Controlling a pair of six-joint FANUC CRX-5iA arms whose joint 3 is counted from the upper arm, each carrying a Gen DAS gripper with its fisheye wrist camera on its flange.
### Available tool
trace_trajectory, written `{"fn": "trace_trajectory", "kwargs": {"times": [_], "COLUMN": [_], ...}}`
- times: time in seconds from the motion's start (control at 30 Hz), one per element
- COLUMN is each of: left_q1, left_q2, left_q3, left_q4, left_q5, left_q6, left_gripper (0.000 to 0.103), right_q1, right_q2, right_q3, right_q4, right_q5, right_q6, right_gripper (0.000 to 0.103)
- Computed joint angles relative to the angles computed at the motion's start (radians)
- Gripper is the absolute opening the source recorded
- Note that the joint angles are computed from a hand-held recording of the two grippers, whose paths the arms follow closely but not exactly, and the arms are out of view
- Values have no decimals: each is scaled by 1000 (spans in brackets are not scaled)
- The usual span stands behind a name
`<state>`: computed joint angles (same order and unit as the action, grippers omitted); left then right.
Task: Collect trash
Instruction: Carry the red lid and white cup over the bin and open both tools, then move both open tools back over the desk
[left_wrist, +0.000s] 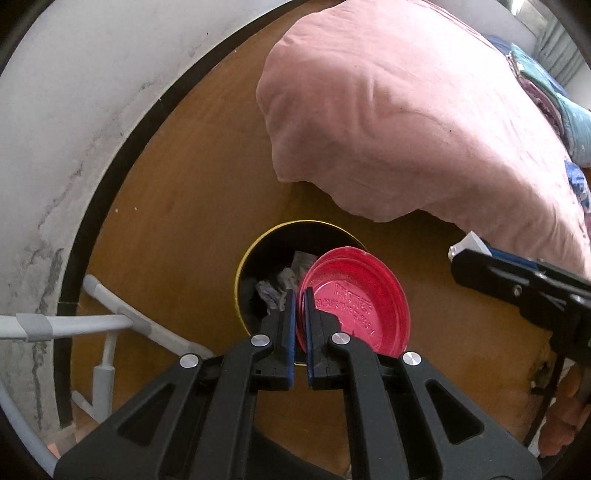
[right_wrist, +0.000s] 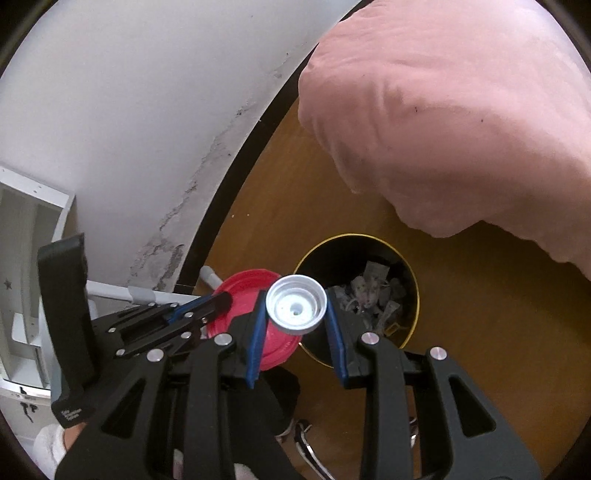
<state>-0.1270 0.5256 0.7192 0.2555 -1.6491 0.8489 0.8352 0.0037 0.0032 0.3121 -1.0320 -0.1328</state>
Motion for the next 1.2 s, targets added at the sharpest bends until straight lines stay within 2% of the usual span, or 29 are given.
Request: {"fn": "trace_trajectory", "kwargs": {"times": [0.23, 0.27, 0.3, 0.33, 0.37, 0.4, 0.53, 0.6, 0.7, 0.8, 0.87, 0.97, 1.1, 1.2], "left_q1": [2, -1, 0, 2, 3, 7, 12, 20, 48, 90, 140, 232, 406, 571], "left_q2": [-2, -2, 5, 1, -20, -55, -68, -94, -151, -205, -255, -298, -254, -185], "left_q3": [16, 18, 25, 19, -9, -56, -51, -68, -83, -94, -110, -107, -10, 106], "left_q4": [3, 2, 10, 15, 13, 22, 46, 79, 164, 242, 288, 301, 324, 275], "left_q5": [-16, -19, -32, -27, 11, 71, 62, 78, 94, 129, 202, 308, 319, 325], "left_q6": [13, 14, 15, 15, 13, -4, -31, -41, -95, -157, -192, -194, -130, -36], "left_gripper": [4, 11, 40, 65, 97, 97, 97, 97, 97, 97, 97, 97, 97, 97], "right_q1": [6, 3, 5, 14, 28, 35, 60, 78, 121, 138, 133, 123, 121, 130], "right_q2": [-27, -33, -35, -34, -33, -36, -57, -59, -45, -4, 22, 49, 162, 247], "right_q3": [-18, -28, -27, -25, -25, -28, -59, -61, -38, 30, 66, 101, 251, 372], "right_q4": [-2, -2, 4, 37, 83, 115, 219, 280, 369, 367, 347, 324, 328, 358], "right_q5": [35, 57, 58, 42, 19, 9, -28, -97, -274, -445, -498, -480, -556, -606], "right_q6": [-30, -31, -34, -49, -70, -82, -183, -240, -326, -332, -317, -256, -95, -45], "right_gripper": [30, 39, 66, 80, 90, 90, 90, 91, 96, 96, 96, 96, 96, 96]}}
